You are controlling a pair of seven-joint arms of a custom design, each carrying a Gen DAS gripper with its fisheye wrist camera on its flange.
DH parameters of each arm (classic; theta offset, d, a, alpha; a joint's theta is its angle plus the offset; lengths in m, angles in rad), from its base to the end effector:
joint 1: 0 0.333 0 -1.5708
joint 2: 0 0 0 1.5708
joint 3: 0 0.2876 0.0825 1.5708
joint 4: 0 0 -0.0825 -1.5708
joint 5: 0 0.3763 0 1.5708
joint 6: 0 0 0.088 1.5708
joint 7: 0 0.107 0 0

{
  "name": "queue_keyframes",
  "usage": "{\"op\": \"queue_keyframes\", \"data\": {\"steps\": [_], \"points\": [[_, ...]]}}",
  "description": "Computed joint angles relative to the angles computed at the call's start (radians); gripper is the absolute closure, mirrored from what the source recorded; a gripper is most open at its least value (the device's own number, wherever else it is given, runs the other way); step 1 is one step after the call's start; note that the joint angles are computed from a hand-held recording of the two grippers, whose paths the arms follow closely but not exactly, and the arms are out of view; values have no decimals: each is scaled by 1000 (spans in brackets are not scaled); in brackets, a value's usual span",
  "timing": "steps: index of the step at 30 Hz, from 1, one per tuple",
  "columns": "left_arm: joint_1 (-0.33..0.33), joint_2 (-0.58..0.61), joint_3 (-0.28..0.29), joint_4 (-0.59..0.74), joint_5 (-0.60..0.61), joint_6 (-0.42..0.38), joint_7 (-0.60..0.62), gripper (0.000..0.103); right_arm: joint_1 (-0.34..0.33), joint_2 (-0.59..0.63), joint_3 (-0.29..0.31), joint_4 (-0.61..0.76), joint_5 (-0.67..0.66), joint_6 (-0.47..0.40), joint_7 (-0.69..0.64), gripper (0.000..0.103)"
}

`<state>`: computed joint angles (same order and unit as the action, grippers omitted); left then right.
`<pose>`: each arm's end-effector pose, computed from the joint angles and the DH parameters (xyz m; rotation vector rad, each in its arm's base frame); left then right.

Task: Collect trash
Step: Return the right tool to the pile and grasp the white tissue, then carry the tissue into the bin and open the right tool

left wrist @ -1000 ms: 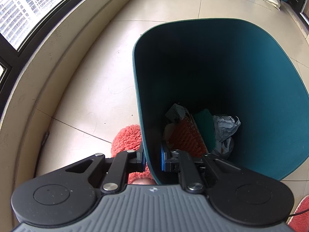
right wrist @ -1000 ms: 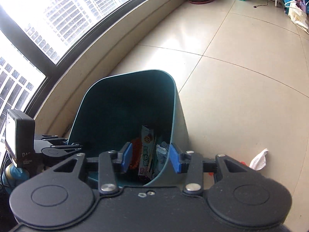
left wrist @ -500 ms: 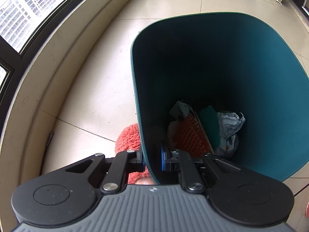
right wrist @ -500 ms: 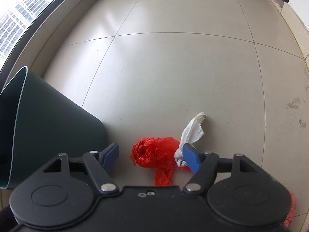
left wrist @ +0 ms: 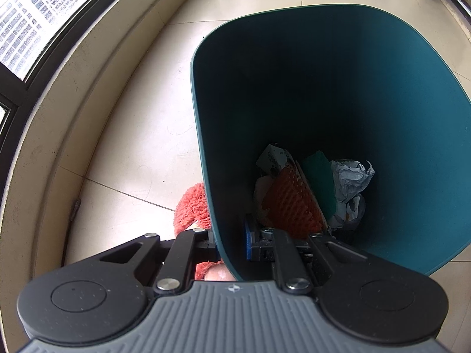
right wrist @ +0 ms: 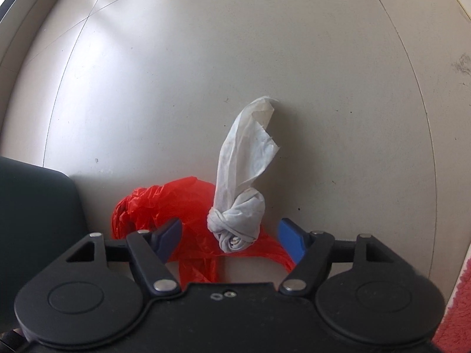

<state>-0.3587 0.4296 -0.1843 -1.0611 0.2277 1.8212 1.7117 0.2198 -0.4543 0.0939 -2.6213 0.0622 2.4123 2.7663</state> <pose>0.6070 -0.3075 0.6041 -1.2210 2.5363 -0.2751 0.3970 0.1280 0.4014 -0.9159 2.7487 -0.0040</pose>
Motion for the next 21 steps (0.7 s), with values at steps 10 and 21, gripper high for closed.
{"op": "queue_keyframes", "data": {"steps": [10,21], "points": [[-3,8,2,12,2,-4,2,90,-14,-58,31,-17,-55,-19,55,80],[-6,-10,3,-19,18,16,-19,90,2,-196,64,75,-131,-210,58,83]]}}
